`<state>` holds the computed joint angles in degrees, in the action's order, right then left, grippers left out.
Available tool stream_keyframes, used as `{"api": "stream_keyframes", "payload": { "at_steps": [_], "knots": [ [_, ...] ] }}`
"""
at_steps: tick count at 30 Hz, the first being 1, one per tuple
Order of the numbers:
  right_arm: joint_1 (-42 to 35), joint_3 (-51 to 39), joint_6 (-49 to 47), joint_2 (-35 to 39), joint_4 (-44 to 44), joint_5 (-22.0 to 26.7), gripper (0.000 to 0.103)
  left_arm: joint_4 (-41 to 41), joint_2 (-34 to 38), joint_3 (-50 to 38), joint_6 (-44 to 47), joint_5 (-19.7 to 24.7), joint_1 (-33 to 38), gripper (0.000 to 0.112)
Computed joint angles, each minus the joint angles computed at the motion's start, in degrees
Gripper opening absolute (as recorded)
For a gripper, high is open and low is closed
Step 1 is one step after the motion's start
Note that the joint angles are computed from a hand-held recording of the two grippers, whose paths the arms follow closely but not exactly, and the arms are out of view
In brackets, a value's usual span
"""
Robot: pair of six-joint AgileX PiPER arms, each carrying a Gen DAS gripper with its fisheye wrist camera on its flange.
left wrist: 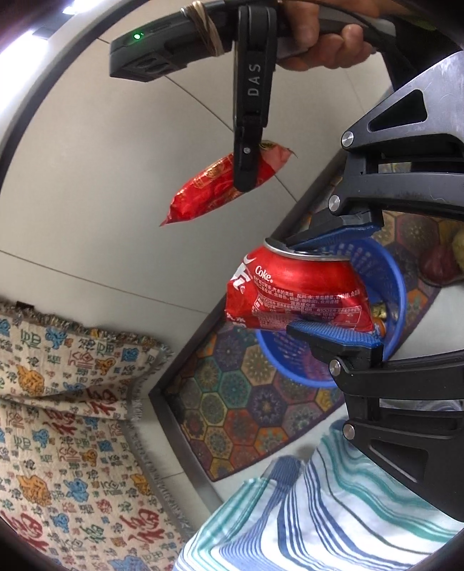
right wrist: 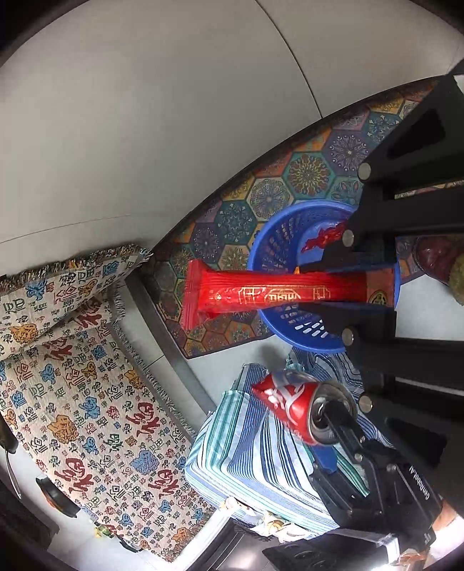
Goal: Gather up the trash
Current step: 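Carry the wrapper and can over the blue wastebasket and open both tools, then return both tools to the table toward the floral box and snack bag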
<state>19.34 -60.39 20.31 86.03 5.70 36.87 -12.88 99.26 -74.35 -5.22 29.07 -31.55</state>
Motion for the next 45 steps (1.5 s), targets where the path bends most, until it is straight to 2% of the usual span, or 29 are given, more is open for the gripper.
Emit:
{"api": "stream_keyframes", "payload": {
  "at_steps": [8, 10, 11, 12, 13, 17, 23, 29, 32, 37, 40, 43, 45],
  "knots": [
    [-0.53, -0.42, -0.92, 2.29, 1.36, -1.53, 0.017, -2.02, 4.62, -2.15, 3.35, -1.19, -0.22, 0.043],
    [-0.65, -1.1, -0.79, 2.76, 1.31, -0.88, 0.022, -2.25, 6.03, -3.17, 3.86, -1.13, -0.1, 0.056],
    [-0.41, -1.44, -0.26, 2.92, 0.87, -0.81, 0.026, -1.72, 6.48, -3.48, 3.29, -1.22, -0.07, 0.067],
    [-0.32, -1.55, -0.19, 2.87, 0.91, -0.84, 0.035, -1.13, 6.67, -3.53, 2.52, -1.6, -0.15, 0.072],
    [-0.19, -1.55, -0.03, 2.68, 0.83, -1.03, 0.039, -1.25, 6.65, -3.4, 2.42, -1.89, 0.0, 0.073],
    [0.9, -1.95, 1.45, 1.99, -1.2, -1.03, 0.039, -2.3, 4.39, -1.18, 2.23, -3.11, 1.15, 0.079],
    [8.51, -4.07, 13.29, -0.56, -17.18, -1.41, 0.039, -0.13, -4.74, 4.84, 0.11, -3.35, 3.85, 0.085],
    [20.3, -7.73, 29.54, -0.56, -37.89, 0.41, 0.048, 3.03, -20.42, 15.01, -1.3, 0.96, 10.27, 0.092],
    [26.46, -11.49, 34.28, 1.91, -44.36, 2.47, 0.053, 2.69, -28.62, 20.39, 2.49, 5.48, 17.4, 0.093],
    [34.71, -22.35, 32.61, 10.28, -45.1, 4.72, 0.057, 0.73, -37.86, 26.75, 15.05, 12.89, 35.84, 0.093],
    [38.48, -31.36, 27.79, 17.61, -41.0, 5.66, 0.057, -4.01, -39.42, 28.88, 26.62, 15.49, 50.49, 0.093],
    [41.44, -42.17, 20.86, 25.77, -34.68, 7.86, 0.057, -10.69, -37.69, 29.1, 40.47, 18.43, 65.22, 0.093],
    [42.72, -50.38, 16.19, 31.7, -30.21, 10.11, 0.057, -12.71, -35.16, 28.27, 46.87, 19.45, 71.94, 0.093]
  ]
}}
